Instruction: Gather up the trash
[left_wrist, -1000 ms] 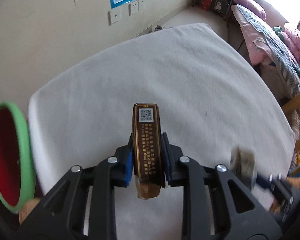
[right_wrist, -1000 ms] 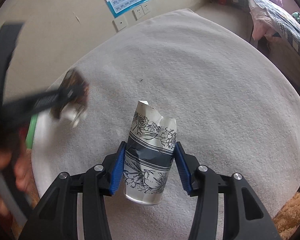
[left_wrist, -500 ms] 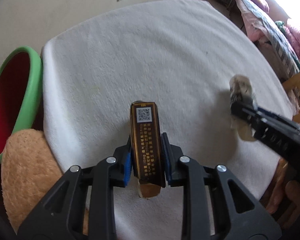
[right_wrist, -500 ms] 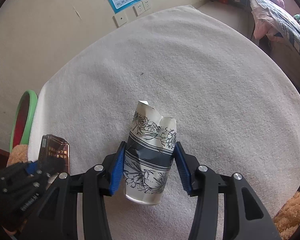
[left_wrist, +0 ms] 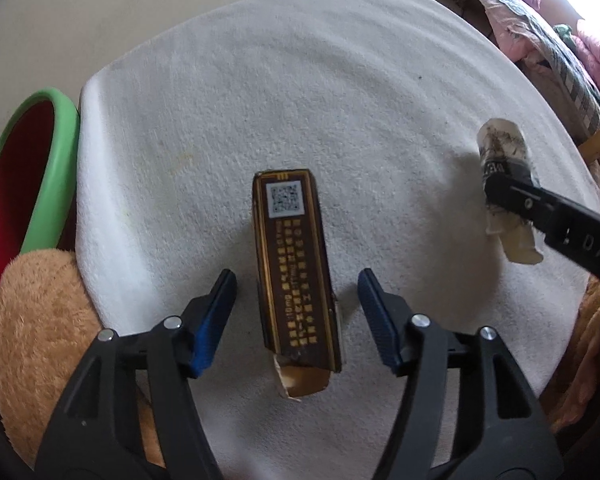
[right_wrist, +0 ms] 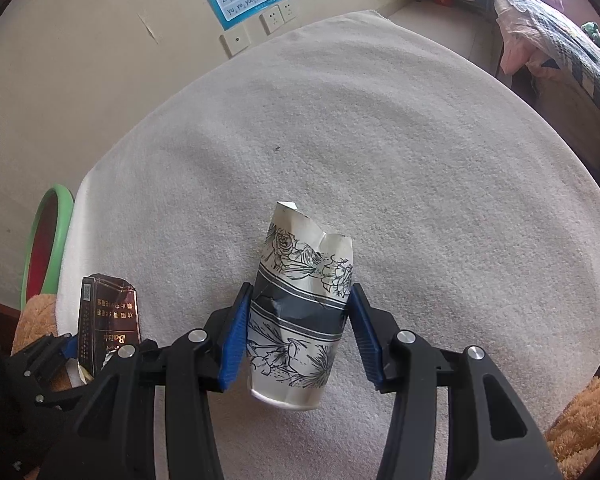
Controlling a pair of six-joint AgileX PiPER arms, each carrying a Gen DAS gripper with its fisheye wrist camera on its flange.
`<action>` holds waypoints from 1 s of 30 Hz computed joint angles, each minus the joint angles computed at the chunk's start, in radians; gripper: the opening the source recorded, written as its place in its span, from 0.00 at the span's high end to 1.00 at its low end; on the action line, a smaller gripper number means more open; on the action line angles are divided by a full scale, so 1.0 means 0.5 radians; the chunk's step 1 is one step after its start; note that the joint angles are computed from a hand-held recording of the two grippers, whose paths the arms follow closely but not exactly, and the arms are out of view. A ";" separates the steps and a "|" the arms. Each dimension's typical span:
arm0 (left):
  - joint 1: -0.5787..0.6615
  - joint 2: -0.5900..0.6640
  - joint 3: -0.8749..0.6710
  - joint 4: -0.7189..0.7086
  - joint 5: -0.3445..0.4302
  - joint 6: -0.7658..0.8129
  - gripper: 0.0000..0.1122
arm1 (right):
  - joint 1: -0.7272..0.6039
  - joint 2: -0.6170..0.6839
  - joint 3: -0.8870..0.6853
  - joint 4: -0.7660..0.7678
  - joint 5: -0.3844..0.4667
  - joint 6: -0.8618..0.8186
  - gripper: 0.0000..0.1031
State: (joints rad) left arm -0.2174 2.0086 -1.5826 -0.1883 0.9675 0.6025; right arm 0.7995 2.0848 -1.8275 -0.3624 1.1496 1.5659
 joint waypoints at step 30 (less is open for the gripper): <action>0.356 -0.223 -0.252 -0.376 0.071 0.300 0.80 | 0.070 0.003 -0.059 -0.121 0.100 0.016 0.55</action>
